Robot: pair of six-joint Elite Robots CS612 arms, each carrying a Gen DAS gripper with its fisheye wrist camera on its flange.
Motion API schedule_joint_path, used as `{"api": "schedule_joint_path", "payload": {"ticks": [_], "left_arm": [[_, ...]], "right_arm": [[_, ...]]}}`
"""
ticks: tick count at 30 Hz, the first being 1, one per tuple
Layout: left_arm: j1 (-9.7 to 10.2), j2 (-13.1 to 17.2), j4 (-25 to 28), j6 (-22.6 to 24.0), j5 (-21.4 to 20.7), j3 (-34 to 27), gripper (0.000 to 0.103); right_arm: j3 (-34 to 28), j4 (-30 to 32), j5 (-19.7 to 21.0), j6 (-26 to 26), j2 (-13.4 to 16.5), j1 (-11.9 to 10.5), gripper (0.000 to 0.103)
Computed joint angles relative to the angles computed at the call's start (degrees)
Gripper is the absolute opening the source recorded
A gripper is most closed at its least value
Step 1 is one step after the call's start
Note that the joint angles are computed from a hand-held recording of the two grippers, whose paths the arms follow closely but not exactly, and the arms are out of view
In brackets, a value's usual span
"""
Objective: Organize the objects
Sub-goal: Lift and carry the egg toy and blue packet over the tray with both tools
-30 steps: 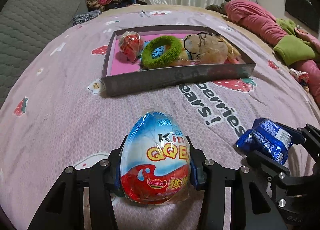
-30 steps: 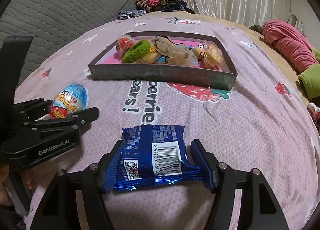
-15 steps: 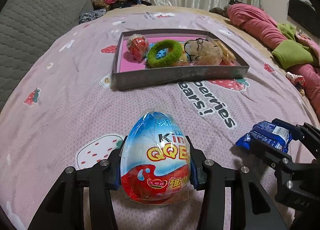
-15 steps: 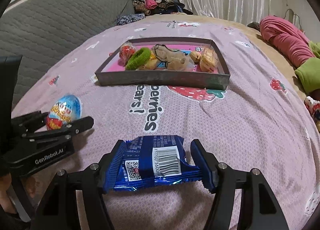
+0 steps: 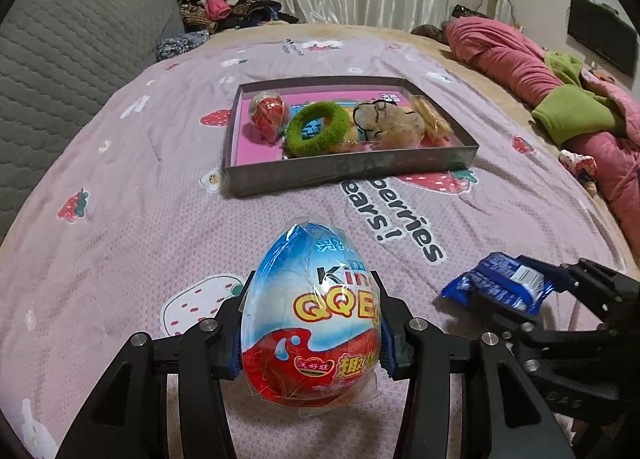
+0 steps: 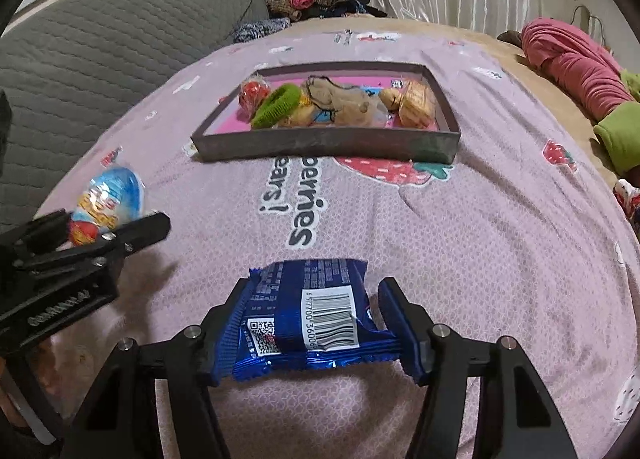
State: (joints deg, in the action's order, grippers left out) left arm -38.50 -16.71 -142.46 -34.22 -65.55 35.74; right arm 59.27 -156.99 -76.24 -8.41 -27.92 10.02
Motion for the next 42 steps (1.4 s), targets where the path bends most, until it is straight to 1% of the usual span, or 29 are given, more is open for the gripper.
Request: {"api": "schedule_joint_path", "payload": {"ticks": [2, 4, 6, 13, 19, 28, 31, 37, 42], "left_arm": [[-0.01, 0.16, 0.19, 0.12, -0.09, -0.36, 0.051], [-0.03, 0.42, 0.58, 0.30, -0.26, -0.97, 0.051], [-0.07, 0.59, 0.72, 0.63, -0.04, -1.42, 0.051], [-0.01, 0.75, 1.05, 0.92, 0.68, -2.43, 0.051], [0.03, 0.62, 1.09, 1.22, 1.34, -3.00, 0.051], [0.03, -0.22, 0.75, 1.77, 3.17, -3.20, 0.051], [0.10, -0.21, 0.89, 2.38, 3.58, -4.11, 0.051], [0.25, 0.69, 1.42, 4.37, 5.00, -7.84, 0.051], [0.60, 2.19, 2.80, 5.61, 5.53, -12.23, 0.051]], "right_arm": [[-0.35, 1.10, -3.04, -2.21, 0.22, 0.57, 0.062], [-0.37, 1.05, -4.12, -3.37, 0.32, 0.88, 0.062], [-0.44, 0.84, -3.42, -3.00, 0.31, 0.81, 0.061], [-0.51, -0.62, 1.88, -0.04, -0.46, -0.27, 0.060], [-1.08, -1.82, 3.69, 0.78, -1.07, -0.63, 0.060], [-2.18, -2.91, 4.51, 0.22, -1.83, -0.69, 0.060], [-2.80, -3.27, 4.60, 0.22, -1.89, -0.71, 0.060], [-4.80, -3.91, 4.43, -0.42, -1.88, -0.69, 0.060], [-7.49, -4.13, 4.42, -0.63, -1.35, -0.75, 0.060]]}}
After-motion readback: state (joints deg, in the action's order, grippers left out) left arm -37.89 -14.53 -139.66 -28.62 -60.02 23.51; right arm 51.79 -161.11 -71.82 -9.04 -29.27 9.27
